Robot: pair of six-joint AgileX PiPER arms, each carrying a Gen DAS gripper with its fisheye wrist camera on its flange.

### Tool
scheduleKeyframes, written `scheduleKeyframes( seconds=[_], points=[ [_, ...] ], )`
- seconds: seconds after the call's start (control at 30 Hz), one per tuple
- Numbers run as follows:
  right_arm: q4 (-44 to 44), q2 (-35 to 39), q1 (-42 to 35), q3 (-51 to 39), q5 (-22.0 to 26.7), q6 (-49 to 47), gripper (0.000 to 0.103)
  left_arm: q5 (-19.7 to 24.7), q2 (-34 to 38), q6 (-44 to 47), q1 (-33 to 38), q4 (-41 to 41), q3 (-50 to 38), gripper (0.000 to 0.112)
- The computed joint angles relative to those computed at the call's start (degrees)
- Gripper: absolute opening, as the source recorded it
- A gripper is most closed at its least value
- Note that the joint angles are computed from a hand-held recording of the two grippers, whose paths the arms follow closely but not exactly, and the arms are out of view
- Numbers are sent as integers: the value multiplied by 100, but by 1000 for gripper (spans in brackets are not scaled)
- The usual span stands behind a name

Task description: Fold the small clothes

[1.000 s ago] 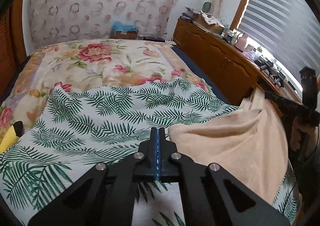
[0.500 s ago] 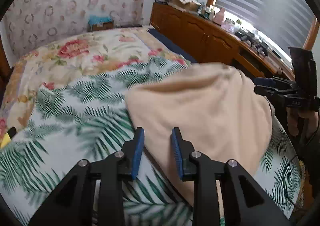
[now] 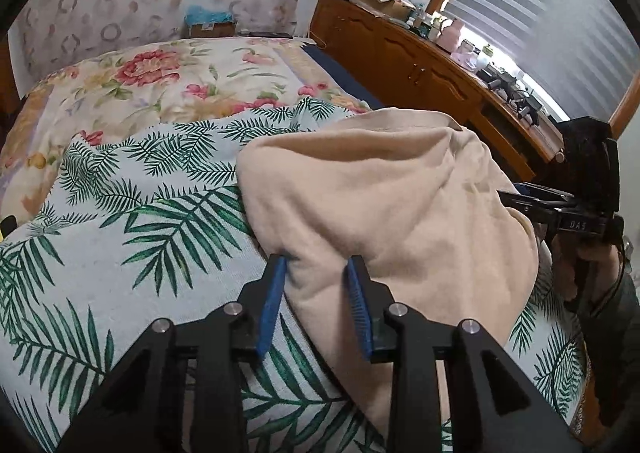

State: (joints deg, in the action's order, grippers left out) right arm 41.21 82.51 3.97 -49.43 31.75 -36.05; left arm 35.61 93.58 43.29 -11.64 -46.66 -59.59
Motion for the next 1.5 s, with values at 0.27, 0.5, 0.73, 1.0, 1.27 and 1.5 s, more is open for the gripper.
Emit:
scheduleKeyframes(
  seconds=[0.27, 0.5, 0.73, 1.0, 1.27, 1.5],
  points=[
    [54, 19, 233, 50, -133, -186, 64, -74, -217, -619, -123, 713, 109, 32],
    [482, 20, 211, 185, -169, -744, 50, -331, -93, -1624, -531, 1513, -97, 37],
    [770, -26, 307, 214, -146, -1182, 25, 330, 254, -624, -234, 231, -395, 14],
    [780, -638, 597, 366, -497, -1060, 19, 714, -578, 666, 359, -1173, 155, 7],
    [-684, -819, 1593, -323, -612, 445, 19, 1470, -2067, 1269, 1794, -1443, 803, 7],
    [-2261, 549, 3097, -2264, -464, 1854, 19, 2870, -2873, 2412, 4739, -1638, 1269, 7]
  ],
)
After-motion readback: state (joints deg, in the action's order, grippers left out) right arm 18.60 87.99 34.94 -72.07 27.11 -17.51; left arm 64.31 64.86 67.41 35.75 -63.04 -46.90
